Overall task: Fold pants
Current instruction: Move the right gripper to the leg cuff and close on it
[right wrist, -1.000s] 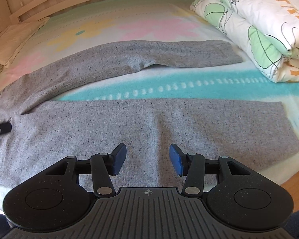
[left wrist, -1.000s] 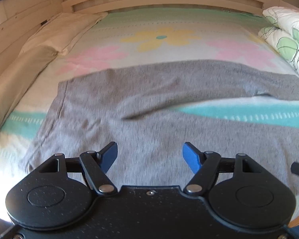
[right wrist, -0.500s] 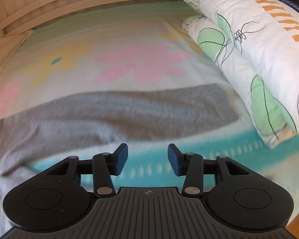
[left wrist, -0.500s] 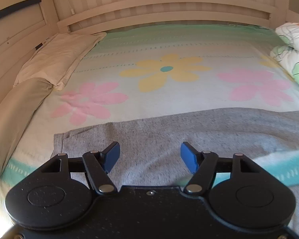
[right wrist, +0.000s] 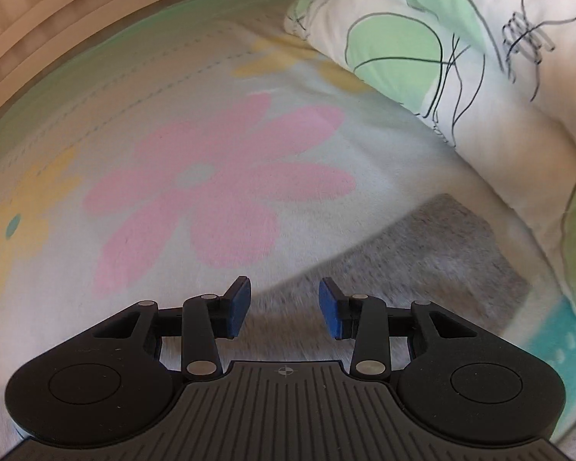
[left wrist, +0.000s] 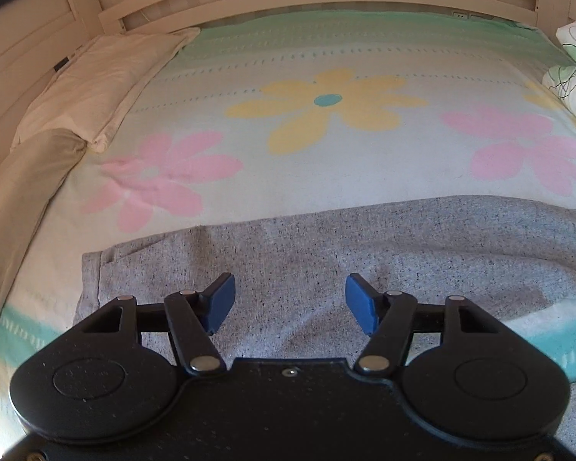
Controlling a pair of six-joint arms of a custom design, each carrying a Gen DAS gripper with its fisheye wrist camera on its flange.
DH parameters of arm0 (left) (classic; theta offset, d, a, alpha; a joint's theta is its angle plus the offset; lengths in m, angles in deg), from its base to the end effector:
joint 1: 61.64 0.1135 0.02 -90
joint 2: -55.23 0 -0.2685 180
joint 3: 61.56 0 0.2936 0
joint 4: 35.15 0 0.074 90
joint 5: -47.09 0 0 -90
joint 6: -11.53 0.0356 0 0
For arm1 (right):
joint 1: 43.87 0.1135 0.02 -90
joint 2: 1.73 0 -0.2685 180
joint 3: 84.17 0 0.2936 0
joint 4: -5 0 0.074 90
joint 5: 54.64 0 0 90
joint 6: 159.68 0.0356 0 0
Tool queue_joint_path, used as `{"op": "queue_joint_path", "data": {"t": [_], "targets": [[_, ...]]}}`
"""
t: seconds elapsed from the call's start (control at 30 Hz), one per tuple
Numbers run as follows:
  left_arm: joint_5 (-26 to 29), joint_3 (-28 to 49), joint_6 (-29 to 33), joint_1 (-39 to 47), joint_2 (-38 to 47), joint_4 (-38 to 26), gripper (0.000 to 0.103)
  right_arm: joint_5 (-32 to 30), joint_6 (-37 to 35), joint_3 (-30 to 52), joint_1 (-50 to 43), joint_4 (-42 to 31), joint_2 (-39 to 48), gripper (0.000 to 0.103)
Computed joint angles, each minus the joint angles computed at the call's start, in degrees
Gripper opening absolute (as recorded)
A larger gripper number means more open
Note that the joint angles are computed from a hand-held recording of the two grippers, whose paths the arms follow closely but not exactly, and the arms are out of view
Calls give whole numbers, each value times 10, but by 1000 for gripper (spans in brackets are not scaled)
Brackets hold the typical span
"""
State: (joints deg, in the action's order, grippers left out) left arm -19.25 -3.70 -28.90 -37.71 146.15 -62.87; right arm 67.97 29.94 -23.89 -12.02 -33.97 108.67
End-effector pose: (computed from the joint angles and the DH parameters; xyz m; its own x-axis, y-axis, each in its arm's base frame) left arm 0.3005 0.1177 0.1288 -0.6638 0.4682 -0.5832 0.4824 0.8639 0.1445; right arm 0.2679 0.1439 0.0359 -0.2892 0.7981 -0.5286 0.9105 0.3999 0.1057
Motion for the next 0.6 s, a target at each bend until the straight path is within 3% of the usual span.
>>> {"op": "queue_joint_path", "data": {"t": [0.33, 0.4, 0.5, 0.6], "targets": [[-19, 9, -13, -6, 17, 12, 67, -37, 30, 41, -25, 0, 94, 36], [-19, 7, -11, -6, 16, 12, 67, -36, 20, 39, -15, -11, 92, 8], [-18, 14, -10, -5, 21, 2, 67, -36, 38, -9, 6, 13, 46, 3], [-14, 21, -15, -3, 27, 4, 67, -38, 69, -39, 52, -9, 0, 2]]}}
